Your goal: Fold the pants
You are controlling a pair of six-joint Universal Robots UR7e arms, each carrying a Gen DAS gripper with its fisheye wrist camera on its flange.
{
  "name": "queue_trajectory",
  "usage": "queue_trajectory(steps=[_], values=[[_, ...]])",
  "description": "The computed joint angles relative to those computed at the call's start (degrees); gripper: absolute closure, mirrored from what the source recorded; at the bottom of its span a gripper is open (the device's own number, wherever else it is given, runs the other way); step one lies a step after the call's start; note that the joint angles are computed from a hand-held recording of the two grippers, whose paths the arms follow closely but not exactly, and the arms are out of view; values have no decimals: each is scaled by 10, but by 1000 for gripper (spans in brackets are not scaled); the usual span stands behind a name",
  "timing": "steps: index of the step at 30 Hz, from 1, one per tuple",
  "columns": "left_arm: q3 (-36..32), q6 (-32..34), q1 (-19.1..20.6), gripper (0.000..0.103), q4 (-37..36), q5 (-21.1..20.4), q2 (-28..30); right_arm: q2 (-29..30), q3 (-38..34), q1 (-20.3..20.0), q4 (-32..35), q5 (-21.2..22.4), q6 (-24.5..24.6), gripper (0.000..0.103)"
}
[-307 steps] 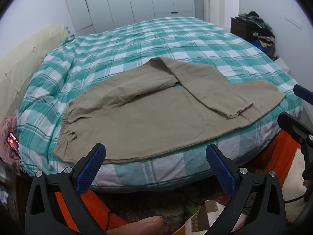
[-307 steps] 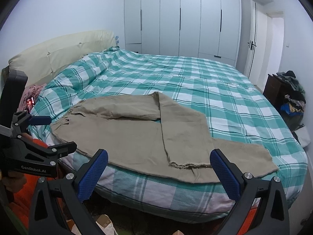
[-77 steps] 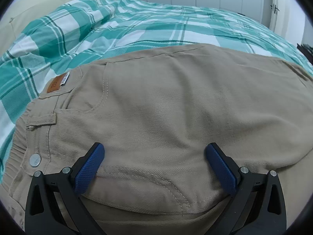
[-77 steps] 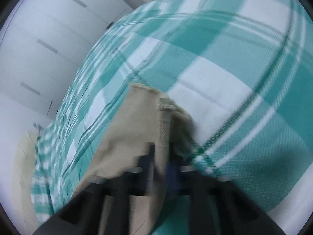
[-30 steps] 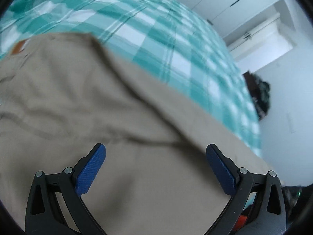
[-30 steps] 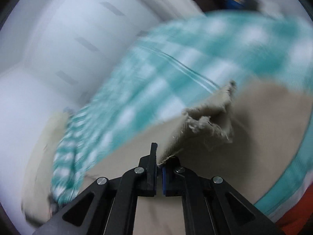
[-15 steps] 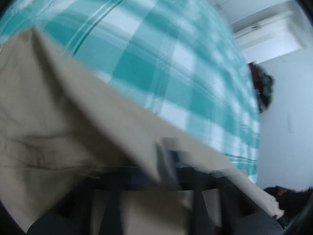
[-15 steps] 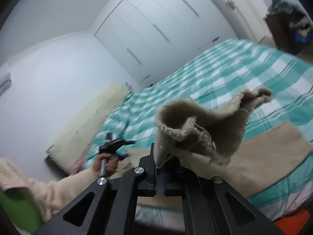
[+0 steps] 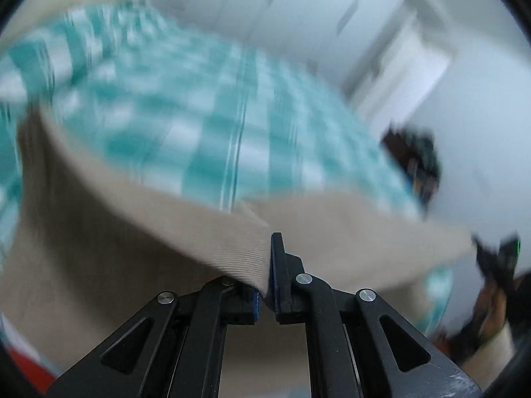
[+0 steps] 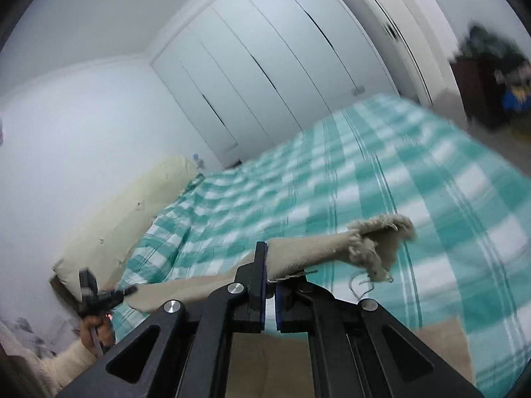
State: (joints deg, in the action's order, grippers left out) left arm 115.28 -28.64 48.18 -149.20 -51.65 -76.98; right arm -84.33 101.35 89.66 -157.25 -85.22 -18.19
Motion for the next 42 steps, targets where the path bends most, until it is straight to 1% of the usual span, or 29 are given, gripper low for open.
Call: queue_trajectory(steps=[1, 2, 3, 4, 6, 7, 8, 9, 12, 14, 15, 16, 17, 18, 19, 20, 21, 22, 24, 25, 27, 28, 29, 31, 32, 36, 39, 40, 42], values=[[14, -18, 7, 99, 30, -13, 7, -10, 12, -17, 20, -5, 9, 99], [28, -34, 16, 99, 56, -28, 16, -20, 32, -39, 42, -35, 23, 99], [37, -50, 25, 99, 76, -46, 27, -22, 43, -51, 52, -63, 32, 99], [41, -61, 30, 99, 87, -58, 34, -18, 53, -64, 68, -109, 43, 99], [46, -69, 28, 100, 89, -50, 42, -6, 81, -86, 89, -215, 51, 99], [43, -69, 27, 100, 92, -49, 43, 1, 83, -88, 97, -239, 59, 99], [38, -69, 28, 100, 95, -52, 42, 2, 91, -95, 101, -248, 65, 99], [35, -69, 27, 100, 94, -51, 41, -2, 94, -99, 93, -238, 71, 99], [34, -70, 22, 100, 93, -42, 44, -10, 100, -100, 52, -213, 56, 98], [32, -72, 25, 100, 90, -41, 47, -12, 101, -109, 52, -204, 75, 84], [32, -72, 27, 100, 85, -41, 51, -16, 103, -114, 55, -200, 89, 67], [36, -71, 27, 100, 82, -41, 52, -18, 106, -126, 54, -185, 105, 61], [41, -70, 25, 100, 81, -41, 47, -26, 112, -141, 45, -152, 120, 61], [42, -69, 25, 100, 80, -41, 46, -29, 116, -149, 31, -136, 130, 61], [40, -69, 24, 100, 78, -41, 47, -31, 120, -155, 12, -128, 140, 65], [39, -70, 21, 100, 76, -39, 45, -30, 117, -154, 10, -132, 148, 77], [37, -65, 15, 100, 70, -35, 45, -26, 113, -152, 12, -146, 149, 100], [36, -54, 6, 100, 63, -28, 45, -24, 108, -146, 14, -160, 149, 100], [34, -33, -11, 99, 60, -22, 45, -32, 114, -130, -9, -174, 119, 100], [32, -30, -12, 99, 63, -29, 48, -37, 116, -117, -24, -198, 98, 100], [29, -32, -8, 99, 80, -38, 61, -38, 111, -111, -29, -230, 93, 100], [27, -35, -3, 99, 94, -39, 68, -40, 108, -116, -20, -243, 103, 101], [25, -44, 2, 99, 109, -41, 75, -42, 108, -122, -11, -246, 110, 101], [33, -47, 6, 99, 101, -44, 77, -39, 101, -135, 28, -254, 141, 101], [33, -45, 4, 99, 102, -41, 76, -34, 98, -135, 32, -256, 148, 101], [31, -45, 2, 99, 107, -46, 68, -27, 97, -127, 24, -277, 140, 101], [35, -39, 0, 98, 110, -41, 68, -29, 100, -133, 17, -265, 149, 101], [34, -40, -1, 97, 113, -38, 70, -29, 102, -134, 13, -262, 152, 101], [23, -48, -5, 87, 144, -27, 73, -32, 105, -137, 3, -255, 151, 100]])
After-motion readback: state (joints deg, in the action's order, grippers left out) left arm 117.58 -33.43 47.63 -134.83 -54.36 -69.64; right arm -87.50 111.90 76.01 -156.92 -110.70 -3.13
